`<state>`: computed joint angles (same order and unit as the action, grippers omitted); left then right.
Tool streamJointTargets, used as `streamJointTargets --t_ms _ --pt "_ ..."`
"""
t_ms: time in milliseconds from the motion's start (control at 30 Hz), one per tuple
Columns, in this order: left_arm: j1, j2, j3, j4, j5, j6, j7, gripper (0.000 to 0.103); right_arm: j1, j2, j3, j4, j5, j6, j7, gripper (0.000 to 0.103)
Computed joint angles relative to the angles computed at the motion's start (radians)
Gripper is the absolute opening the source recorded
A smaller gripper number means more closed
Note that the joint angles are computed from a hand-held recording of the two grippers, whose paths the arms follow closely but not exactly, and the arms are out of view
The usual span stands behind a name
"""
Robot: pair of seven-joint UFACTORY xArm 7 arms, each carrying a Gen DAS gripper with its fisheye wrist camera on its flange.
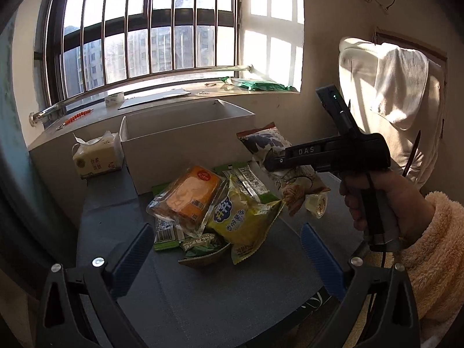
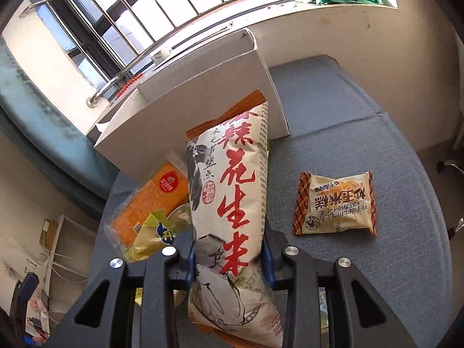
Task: Organize snacks
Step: 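Grasp the white peanut bag with the right gripper while the left gripper grasps the yellow chip bag, then lower both bags into the white box and open both grippers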
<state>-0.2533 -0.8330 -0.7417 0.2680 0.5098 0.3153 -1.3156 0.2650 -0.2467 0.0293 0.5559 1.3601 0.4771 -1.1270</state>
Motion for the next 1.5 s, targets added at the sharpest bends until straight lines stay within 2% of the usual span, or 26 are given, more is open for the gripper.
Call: streamJointTargets --t_ms 167,233,367,433,533,600,633,667,700,767,867,967,1133,1167,1233,1300,1400,1433,1500 --pt "0.146 0.196 -0.033 0.085 0.092 -0.105 0.095 0.103 -0.027 -0.182 -0.066 -0.087 -0.006 0.078 -0.033 0.037" --pt "0.202 0.279 -0.054 0.131 0.118 -0.109 0.13 0.103 -0.041 -0.262 -0.087 -0.128 -0.023 0.088 -0.03 0.038" --pt "0.393 0.42 -0.204 0.248 0.266 -0.074 0.076 0.103 -0.061 -0.398 -0.137 -0.203 -0.069 0.098 0.001 0.038" --pt "0.476 0.518 -0.281 0.317 0.33 0.008 0.032 0.103 -0.062 -0.446 -0.145 -0.231 -0.096 0.084 0.024 0.038" --pt "0.594 0.731 -0.413 0.428 0.49 0.211 -0.077 0.103 -0.052 -0.491 -0.18 -0.255 -0.128 0.085 0.059 0.038" --pt "0.576 0.873 -0.425 0.479 0.587 0.353 -0.142 0.103 -0.05 -0.509 -0.202 -0.269 -0.151 0.087 0.071 0.038" --pt "0.554 0.898 -0.411 0.487 0.615 0.384 -0.172 0.092 -0.048 -0.509 -0.21 -0.273 -0.163 0.084 0.078 0.038" --pt "0.56 0.895 -0.413 0.479 0.62 0.375 -0.193 0.059 -0.045 -0.51 -0.219 -0.276 -0.173 0.084 0.082 0.038" --pt "0.537 0.858 -0.385 0.463 0.612 0.348 -0.213 0.06 -0.044 -0.51 -0.226 -0.279 -0.182 0.083 0.09 0.038" --pt "0.522 0.729 -0.333 0.4 0.572 0.196 -0.24 0.053 -0.037 -0.507 -0.249 -0.284 -0.192 0.089 0.092 0.038" --pt "0.428 0.534 -0.177 0.285 0.514 -0.039 -0.294 0.052 -0.023 -0.493 -0.256 -0.289 -0.19 0.081 0.089 0.038" --pt "0.324 0.386 -0.044 0.203 0.525 -0.152 -0.332 0.052 0.001 -0.473 -0.257 -0.28 -0.168 0.081 0.071 0.038" --pt "0.268 0.169 0.163 0.075 0.461 -0.371 -0.307 0.052 0.045 -0.41 -0.223 -0.223 -0.113 0.079 0.016 0.038" --pt "0.267 0.149 0.19 0.067 0.452 -0.39 -0.291 0.052 0.054 -0.395 -0.208 -0.204 -0.097 0.07 0.001 0.038" --pt "0.236 0.13 0.266 0.064 0.434 -0.373 -0.237 0.052 0.075 -0.351 -0.179 -0.151 -0.062 0.056 -0.041 0.038" --pt "0.284 0.13 0.288 0.086 0.426 -0.392 -0.192 0.052 0.084 -0.28 -0.157 -0.073 -0.041 0.061 -0.063 0.038" --pt "0.284 0.202 0.39 0.141 0.381 -0.385 -0.088 0.052 0.078 -0.149 -0.107 0.077 -0.023 0.049 -0.066 0.038" --pt "0.324 0.271 0.399 0.194 0.396 -0.39 -0.068 0.052 0.076 -0.101 -0.09 0.133 -0.012 0.036 -0.071 0.038" --pt "0.303 0.355 0.445 0.27 0.368 -0.33 0.015 0.052 0.06 0.009 -0.049 0.261 -0.054 0.021 -0.027 0.038"
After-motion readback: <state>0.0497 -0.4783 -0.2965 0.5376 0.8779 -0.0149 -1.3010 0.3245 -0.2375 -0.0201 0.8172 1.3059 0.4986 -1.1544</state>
